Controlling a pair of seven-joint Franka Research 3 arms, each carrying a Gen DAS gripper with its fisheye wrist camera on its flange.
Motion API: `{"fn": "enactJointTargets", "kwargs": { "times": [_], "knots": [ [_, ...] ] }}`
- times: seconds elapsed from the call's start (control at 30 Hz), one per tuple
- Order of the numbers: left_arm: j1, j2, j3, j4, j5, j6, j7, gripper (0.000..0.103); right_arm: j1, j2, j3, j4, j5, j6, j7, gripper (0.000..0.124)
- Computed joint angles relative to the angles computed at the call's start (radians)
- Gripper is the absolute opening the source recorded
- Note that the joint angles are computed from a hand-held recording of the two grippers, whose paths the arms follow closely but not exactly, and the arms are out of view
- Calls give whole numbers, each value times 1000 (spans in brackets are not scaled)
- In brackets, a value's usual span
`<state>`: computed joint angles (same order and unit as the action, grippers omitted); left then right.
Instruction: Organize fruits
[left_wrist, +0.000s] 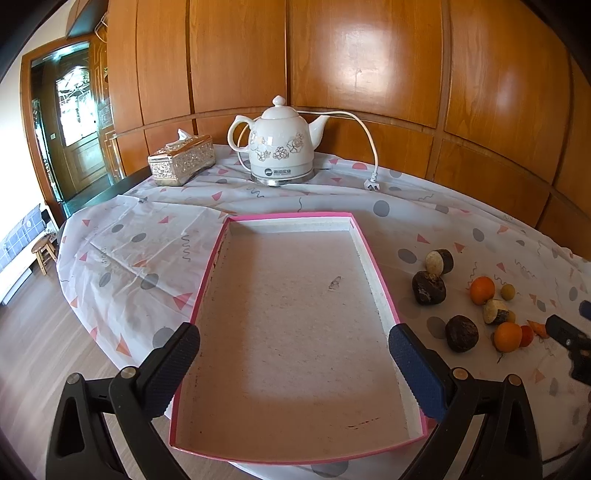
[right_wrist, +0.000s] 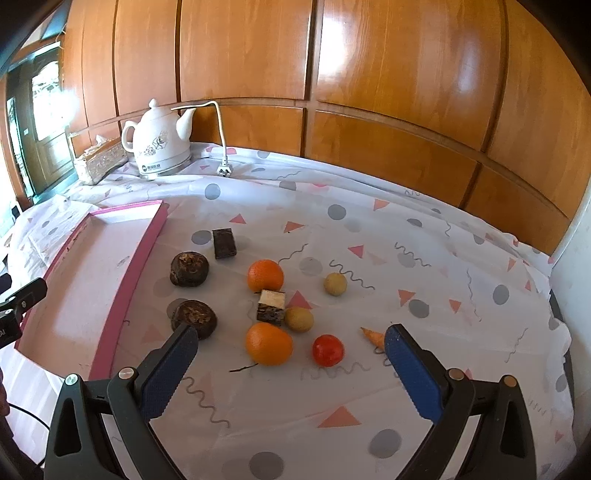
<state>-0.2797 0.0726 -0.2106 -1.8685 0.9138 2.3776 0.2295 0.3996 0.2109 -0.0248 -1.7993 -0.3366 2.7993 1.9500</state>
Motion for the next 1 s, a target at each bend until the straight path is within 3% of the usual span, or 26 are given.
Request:
{"fn": "enactJointTargets", "kwargs": {
  "times": [0.37,0.8,1.0],
  "knots": [
    [-7,27,1,28,-39,36,69,103,-66,13,12,43,138,-63,-184,102],
    [-1,52,9,35,-172,179,197,103,-129,59,-38,133,130,-167,-223,102],
    [-7,78,7,65,-216,199,306,103,-154,97,-71,179,117,-207,-162,102]
  ]
}}
